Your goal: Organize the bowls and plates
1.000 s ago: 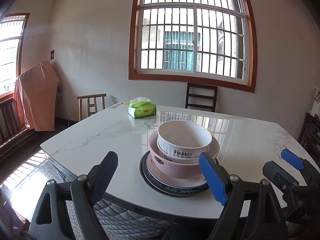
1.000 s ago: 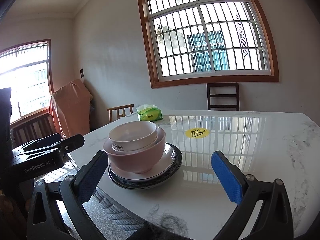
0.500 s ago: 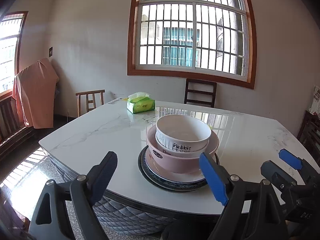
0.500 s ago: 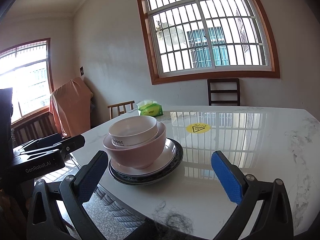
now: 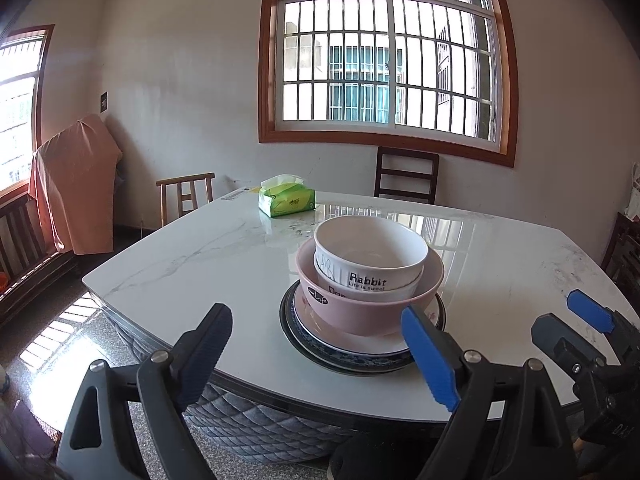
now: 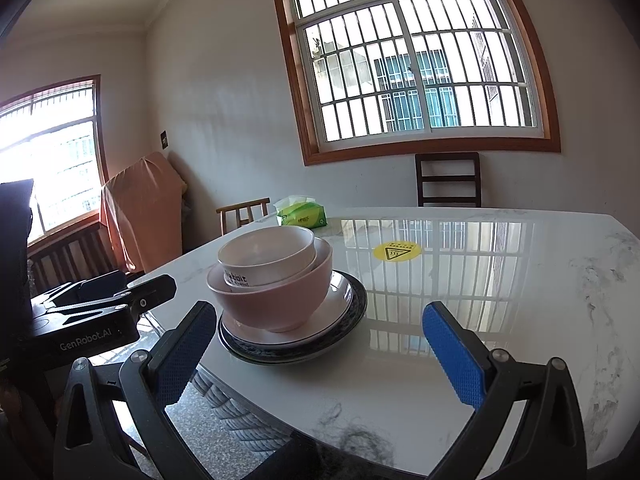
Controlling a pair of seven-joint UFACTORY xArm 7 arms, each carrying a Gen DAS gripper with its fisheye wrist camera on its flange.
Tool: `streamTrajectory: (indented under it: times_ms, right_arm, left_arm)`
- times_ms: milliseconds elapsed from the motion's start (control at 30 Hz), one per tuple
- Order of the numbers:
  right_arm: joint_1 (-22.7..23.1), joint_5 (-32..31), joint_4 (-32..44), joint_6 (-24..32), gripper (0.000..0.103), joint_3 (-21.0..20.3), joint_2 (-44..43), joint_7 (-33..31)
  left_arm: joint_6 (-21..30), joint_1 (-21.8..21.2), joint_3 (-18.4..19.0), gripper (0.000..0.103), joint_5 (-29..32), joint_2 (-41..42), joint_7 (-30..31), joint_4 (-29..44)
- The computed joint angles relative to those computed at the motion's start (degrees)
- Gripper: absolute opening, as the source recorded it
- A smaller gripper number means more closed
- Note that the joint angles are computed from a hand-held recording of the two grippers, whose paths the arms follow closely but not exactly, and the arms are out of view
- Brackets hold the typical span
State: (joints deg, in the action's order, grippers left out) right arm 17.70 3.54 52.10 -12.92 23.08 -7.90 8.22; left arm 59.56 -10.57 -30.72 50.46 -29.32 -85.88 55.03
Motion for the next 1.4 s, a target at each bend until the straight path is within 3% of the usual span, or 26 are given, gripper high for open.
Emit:
streamTrajectory:
  times_ms: [167,433,733,1167,1267,1367,1400]
  right_arm:
    - [1.3,-0.5,-0.2,0.4,0.103,-1.5,0.0,0.6]
    - [7.2,-3.5,0.1,1.1,0.103,-8.0,0.3,3.1]
    - [10.8,-5.7,0.0,1.4,0.103,-12.1,0.6,5.1]
    - [10.8,-6.1,-0.4,2.3,0.103,-12.6,0.0,5.8]
    - [10.7,-6.0,-0.7,2.9,0.103,-13.2,-0.2,5.6]
    - [17.6,-4.5,0.0,4.6,0.103,-21.2,0.0,3.7]
    - [17.5,-4.1,0.6,5.8,0.103,-21.8,0.2,3.0]
  left_arm:
    - [-0.5,-0.3,0.5,0.091,-0.3,0.2,0.1,-0.2]
    - [-0.9,-0.5,1.0,0.092,-0.8,0.9,0.2,-0.4]
    - [-0.3,-1.0,1.4,0.092,-1.5,1.3,0.5,-0.3]
    - [-1.3,-1.8,2.9,0.092,-1.8,2.8,1.1,-0.1]
    - [3.2,-0.9,0.6,0.093,-0.5,4.6,-0.9,1.3]
    - [6.4,-2.1,0.0,0.093,1.9,6.5,-1.5,2.2]
    - [6.2,-2.9,0.8,0.093,1.8,6.7,-1.5,2.1]
